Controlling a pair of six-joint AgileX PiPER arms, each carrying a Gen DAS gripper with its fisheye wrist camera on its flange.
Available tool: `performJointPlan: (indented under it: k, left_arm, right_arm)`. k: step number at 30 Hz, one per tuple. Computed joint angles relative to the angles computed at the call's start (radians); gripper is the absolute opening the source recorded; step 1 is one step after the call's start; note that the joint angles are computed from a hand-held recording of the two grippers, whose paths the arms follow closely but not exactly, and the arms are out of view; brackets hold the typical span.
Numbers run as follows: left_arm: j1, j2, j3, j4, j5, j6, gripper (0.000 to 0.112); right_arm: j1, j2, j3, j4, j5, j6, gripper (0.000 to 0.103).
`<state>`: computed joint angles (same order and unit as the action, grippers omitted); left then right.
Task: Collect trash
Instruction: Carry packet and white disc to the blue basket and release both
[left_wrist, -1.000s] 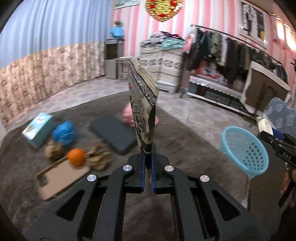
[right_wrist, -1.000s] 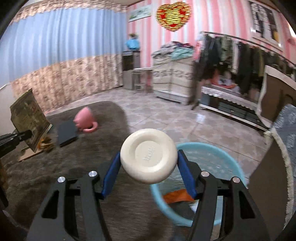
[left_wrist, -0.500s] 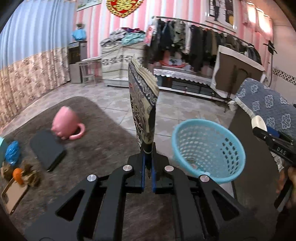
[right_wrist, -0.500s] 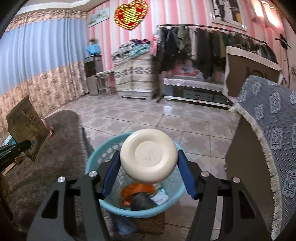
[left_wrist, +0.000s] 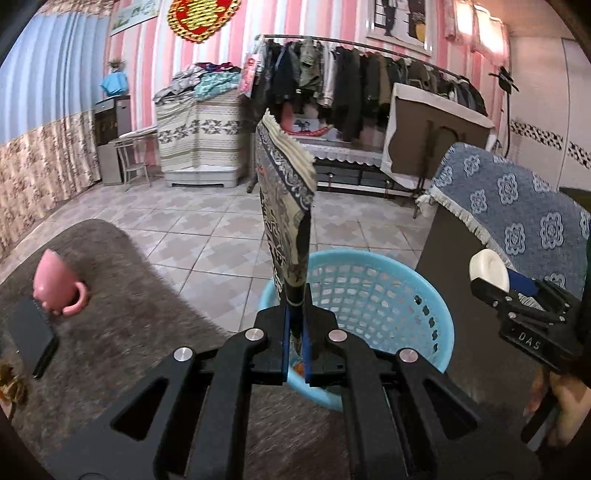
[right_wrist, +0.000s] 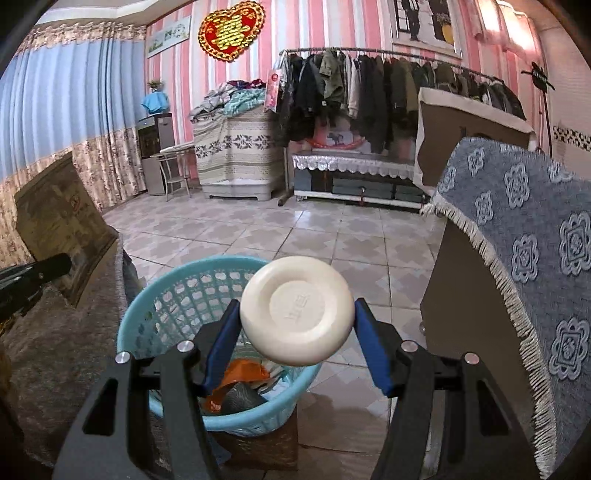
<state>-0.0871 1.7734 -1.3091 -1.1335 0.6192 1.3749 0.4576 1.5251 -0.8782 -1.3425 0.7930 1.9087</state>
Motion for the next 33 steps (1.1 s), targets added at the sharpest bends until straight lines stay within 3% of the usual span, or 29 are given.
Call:
performJointPlan:
  k: [12, 14, 16, 20, 25, 29, 33]
  left_arm:
    - [-0.145, 0.174, -0.142, 0.141, -0.068, -0.144, 0.007]
    - [-0.145, 0.209, -0.192, 0.188, -0.042, -0.202, 0.026]
    - [-0.139, 0.207, -0.184, 0.174, -0.062, -0.196, 0.054]
    - [-0.127, 0.179, -0.14, 0.088, -0.124, -0.108, 0.078]
    - [-0.087, 0.138, -0.103, -0.057, -0.152, 0.033, 0.091]
    - [-0.06, 0.106, -0.057, -0.185, -0.177, 0.156, 0.096]
    - [-0.023, 0.092, -0.027, -0.225, -0.188, 0.208, 0.096]
  right_arm:
    - [-0.037, 0.021, 0.039, -0.011, -0.042, 0.056, 0.061]
    - [-0.039, 0.024, 0.039, -0.01, -0.041, 0.058, 0.061]
    - [-0.03, 0.03, 0.033, -0.003, -0.032, 0.059, 0.061]
    - [-0.031, 0.057, 0.021, -0.01, -0.041, 0.073, 0.061]
    - [-0.026, 0.099, -0.002, -0.024, -0.049, 0.09, 0.061]
    - [-0.033, 0.142, -0.03, -0.043, -0.064, 0.118, 0.061]
    - [-0.049, 0.22, -0.088, -0.055, -0.091, 0.147, 0.061]
